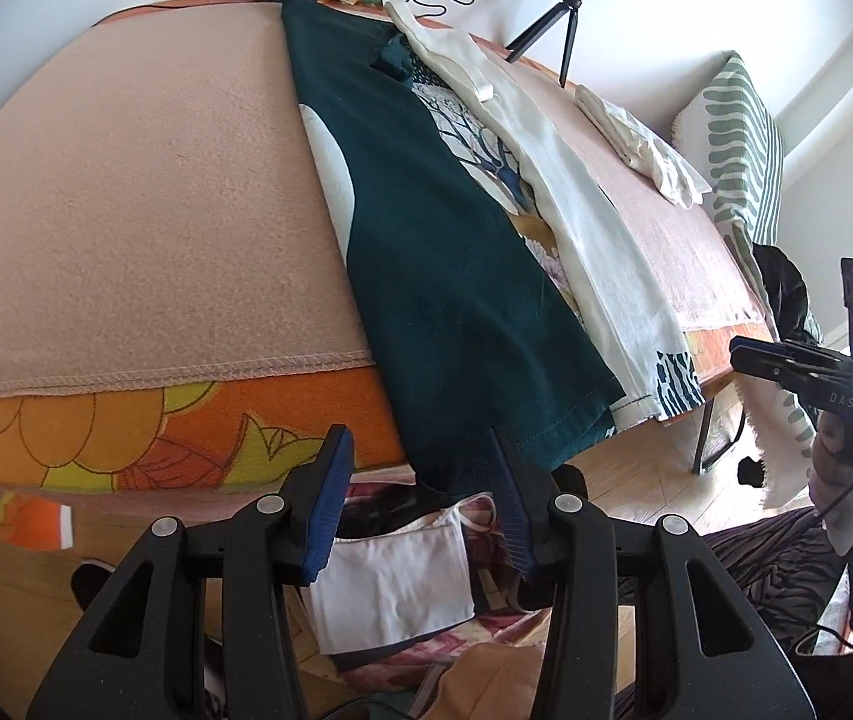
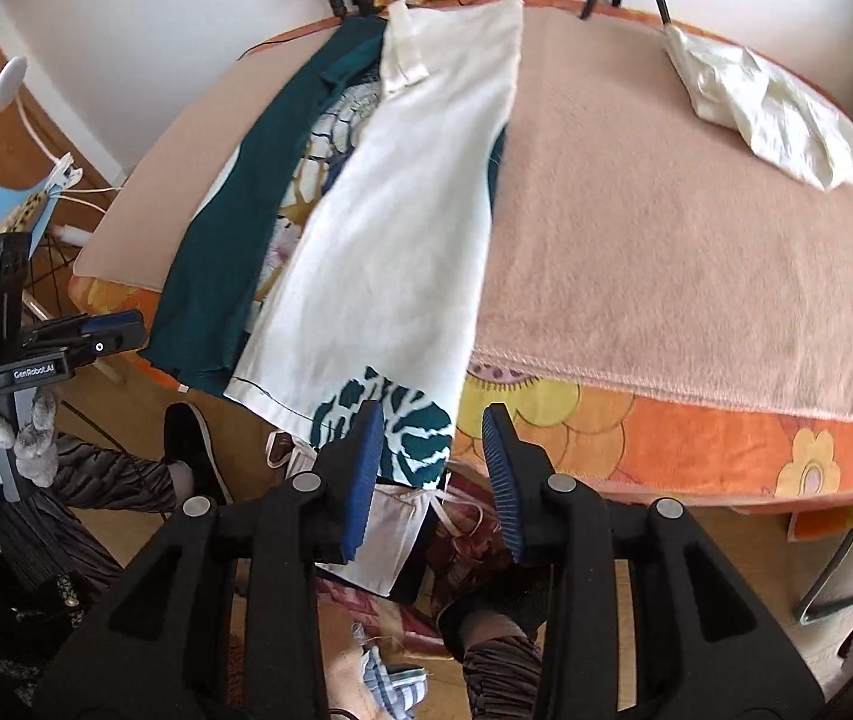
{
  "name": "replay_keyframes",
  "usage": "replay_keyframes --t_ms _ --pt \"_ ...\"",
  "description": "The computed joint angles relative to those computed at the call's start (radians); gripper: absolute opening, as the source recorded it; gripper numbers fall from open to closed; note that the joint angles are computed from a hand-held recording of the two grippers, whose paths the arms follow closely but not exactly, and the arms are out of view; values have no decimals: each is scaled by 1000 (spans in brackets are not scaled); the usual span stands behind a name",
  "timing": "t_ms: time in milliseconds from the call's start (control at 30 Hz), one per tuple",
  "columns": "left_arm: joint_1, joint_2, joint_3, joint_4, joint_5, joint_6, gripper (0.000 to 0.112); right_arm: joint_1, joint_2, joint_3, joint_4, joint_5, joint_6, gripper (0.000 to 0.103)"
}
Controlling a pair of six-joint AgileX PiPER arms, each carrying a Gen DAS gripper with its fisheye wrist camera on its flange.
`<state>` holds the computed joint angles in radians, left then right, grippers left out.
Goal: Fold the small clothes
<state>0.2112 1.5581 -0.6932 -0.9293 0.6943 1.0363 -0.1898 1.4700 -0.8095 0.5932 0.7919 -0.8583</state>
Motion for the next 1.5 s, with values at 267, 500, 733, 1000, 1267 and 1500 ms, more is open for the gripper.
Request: replay_keyframes --t_ms 267,500,733,1000,1267,1500 --pt "-88 -23 9 57 -67 -63 38 -54 161 -48 64 119 -36 36" --pt "-142 -26 4 135 -105 -117 5 -53 244 -80 88 166 -25 36" --pt "-100 -40 0 68 -89 -57 1 -87 264 -82 137 237 -75 8" --pt "31 -36 -3 35 66 -18 22 -102 194 -85 200 280 -121 6" --pt "106 164 -78 -70 239 -72 34 -78 177 -66 190 252 -123 6" --pt "87 176 -70 -98 258 -80 3 -85 211 -86 182 256 -102 6"
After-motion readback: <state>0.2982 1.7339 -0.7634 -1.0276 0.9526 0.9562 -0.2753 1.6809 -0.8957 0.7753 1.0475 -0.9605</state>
